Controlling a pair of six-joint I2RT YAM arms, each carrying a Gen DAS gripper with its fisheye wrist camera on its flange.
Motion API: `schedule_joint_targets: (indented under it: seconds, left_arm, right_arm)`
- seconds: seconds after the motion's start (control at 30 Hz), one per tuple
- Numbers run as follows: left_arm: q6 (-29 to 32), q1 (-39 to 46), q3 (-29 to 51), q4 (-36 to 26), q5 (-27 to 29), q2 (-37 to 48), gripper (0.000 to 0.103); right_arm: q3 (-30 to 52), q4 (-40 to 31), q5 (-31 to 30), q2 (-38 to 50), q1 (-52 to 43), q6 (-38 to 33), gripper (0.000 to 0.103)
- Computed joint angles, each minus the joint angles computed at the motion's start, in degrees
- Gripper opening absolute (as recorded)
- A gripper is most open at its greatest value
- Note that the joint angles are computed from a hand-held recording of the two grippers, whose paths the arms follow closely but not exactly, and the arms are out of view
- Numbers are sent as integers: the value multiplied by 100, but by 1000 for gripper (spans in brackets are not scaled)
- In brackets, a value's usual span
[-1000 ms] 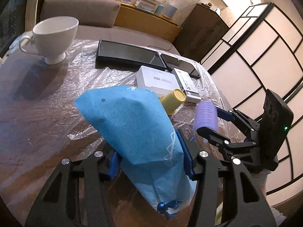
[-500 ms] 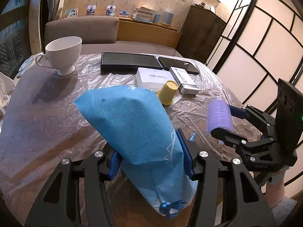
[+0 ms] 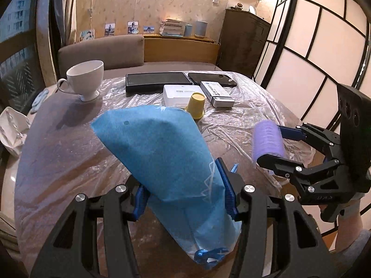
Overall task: Collect trash
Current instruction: 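Carry the blue bag and purple curler off the table over the white bin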
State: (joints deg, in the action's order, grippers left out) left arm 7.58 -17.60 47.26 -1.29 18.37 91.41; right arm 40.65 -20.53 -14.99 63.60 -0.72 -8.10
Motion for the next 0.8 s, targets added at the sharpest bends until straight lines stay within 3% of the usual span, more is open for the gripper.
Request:
schedule_joint_targets:
  seconds: [0.3,0.8]
  left_arm:
    - [65,-106,-652,404,-401,-530,53]
    - [232,-343,-1510,560,-712,-1635,53]
  right_arm:
    - [-301,-236,149,-580,160,27,69]
    - [-521,-734,167,-1377,206,69,69]
